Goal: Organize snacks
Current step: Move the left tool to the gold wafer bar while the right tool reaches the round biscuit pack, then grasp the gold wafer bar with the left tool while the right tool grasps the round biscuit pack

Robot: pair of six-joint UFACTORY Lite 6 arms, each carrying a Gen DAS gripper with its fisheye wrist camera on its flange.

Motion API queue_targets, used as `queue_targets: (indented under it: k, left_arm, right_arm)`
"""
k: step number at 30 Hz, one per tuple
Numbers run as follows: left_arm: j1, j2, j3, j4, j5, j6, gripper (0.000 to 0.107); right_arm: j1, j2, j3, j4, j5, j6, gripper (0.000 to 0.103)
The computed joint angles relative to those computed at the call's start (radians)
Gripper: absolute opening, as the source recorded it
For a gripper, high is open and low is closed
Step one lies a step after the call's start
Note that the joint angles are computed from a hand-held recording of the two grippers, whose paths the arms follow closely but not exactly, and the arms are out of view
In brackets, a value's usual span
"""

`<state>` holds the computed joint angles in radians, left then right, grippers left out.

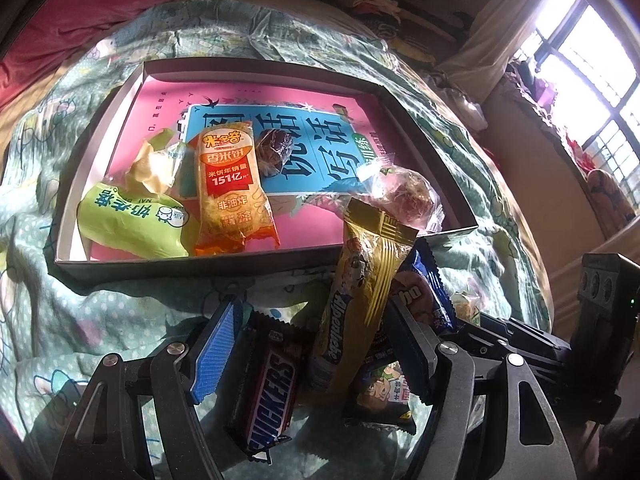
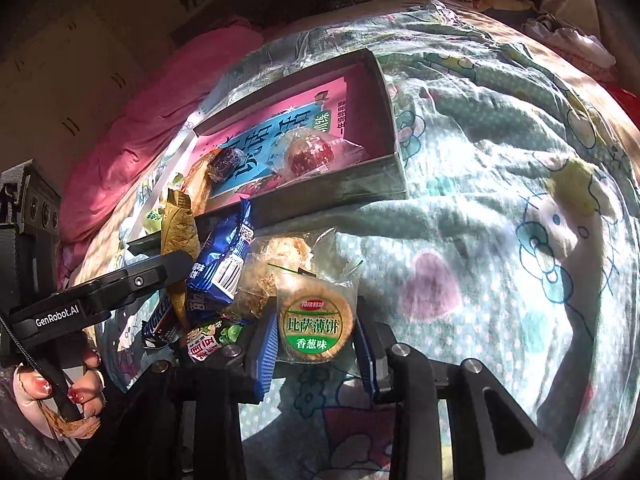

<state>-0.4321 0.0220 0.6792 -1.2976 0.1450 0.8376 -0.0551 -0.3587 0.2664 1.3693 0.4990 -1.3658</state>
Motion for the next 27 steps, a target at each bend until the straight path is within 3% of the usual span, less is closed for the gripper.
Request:
queue_targets:
  k: [3, 5, 12, 14, 17, 27]
  left_arm:
    - [-0.005, 0.018, 0.011, -0.105, 0.001, 0.098, 0.073]
    - [-0.003, 0.029, 0.02, -0.166, 0.013, 0.161, 0.064]
    - [0.012, 0.063, 0.044, -0.285, 0.048, 0.28, 0.047]
    - [0.013, 0.071, 0.049, -0.303, 0.057, 0.307, 0.035]
    - [0.01, 0.068, 0.047, -0.341, 0.068, 0.356, 0.025]
    - [0.051, -0.01, -0.006, -0.386, 0.097, 0.427, 0.02]
  right_arm:
    - [-0.022, -0.015, -0.004, 0.023, 0.018, -0.029, 0.035]
    - [-0.038, -0.015, -0.002, 0.036, 0.034, -0.047, 0.035]
    - [-0.049, 0.008, 0.006, 0.069, 0.049, -0.088, 0.035]
    - [-0.04, 0.008, 0.005, 0.08, 0.043, -0.099, 0.035]
    - [-0.031, 0.0, 0.001, 0.096, 0.04, -0.115, 0.035]
    - [-0.019, -0.059, -0.015, 0.105, 0.038, -0.127, 0.035]
